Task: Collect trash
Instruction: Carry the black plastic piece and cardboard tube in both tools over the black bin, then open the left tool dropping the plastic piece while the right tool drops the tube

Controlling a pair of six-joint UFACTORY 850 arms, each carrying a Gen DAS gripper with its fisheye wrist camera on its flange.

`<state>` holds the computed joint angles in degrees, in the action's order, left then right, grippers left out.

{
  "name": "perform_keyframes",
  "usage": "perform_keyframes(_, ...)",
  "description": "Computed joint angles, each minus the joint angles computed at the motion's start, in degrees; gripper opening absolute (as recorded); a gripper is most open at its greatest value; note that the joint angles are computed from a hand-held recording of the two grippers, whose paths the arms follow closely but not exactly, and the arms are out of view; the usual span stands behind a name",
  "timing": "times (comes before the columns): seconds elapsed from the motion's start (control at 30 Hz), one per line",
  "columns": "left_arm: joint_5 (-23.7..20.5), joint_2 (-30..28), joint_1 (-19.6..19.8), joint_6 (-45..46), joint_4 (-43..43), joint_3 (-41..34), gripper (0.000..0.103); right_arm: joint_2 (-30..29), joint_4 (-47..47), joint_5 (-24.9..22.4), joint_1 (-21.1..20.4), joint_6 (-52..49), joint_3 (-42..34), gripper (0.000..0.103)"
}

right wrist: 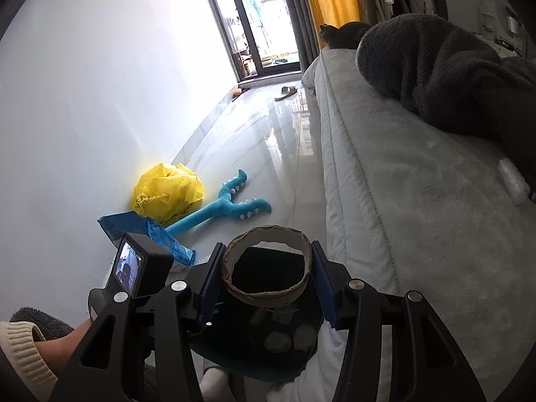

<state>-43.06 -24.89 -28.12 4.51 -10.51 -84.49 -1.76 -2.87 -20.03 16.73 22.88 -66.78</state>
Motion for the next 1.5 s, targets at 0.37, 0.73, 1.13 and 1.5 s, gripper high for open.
perform_keyframes(0.37,-0.14,2.03,3.89,6.3,-6.27,3.43,0.07,-7.33,7.14,-5.96,1.6,-5.73,-4.13,0.051)
perform_keyframes(0.73,10.01,6.77,6.6,5.56,-5.46,7.48,0.078,-13.61,7.57,-11.46,2.71,-5.67,-8.08,0.051)
perform_keyframes(1.13,17.73,10.0,8.64,8.81,-9.97,7.94,0.087,-18.97,7.66,-17.09,3.67,-7.26,-11.06,0.051)
perform_keyframes(1.5,21.31,11.54,7.03,13.93,-14.28,4.02,0.089,-20.57,5.78,-20.55,4.09,-7.62,-11.5,0.057)
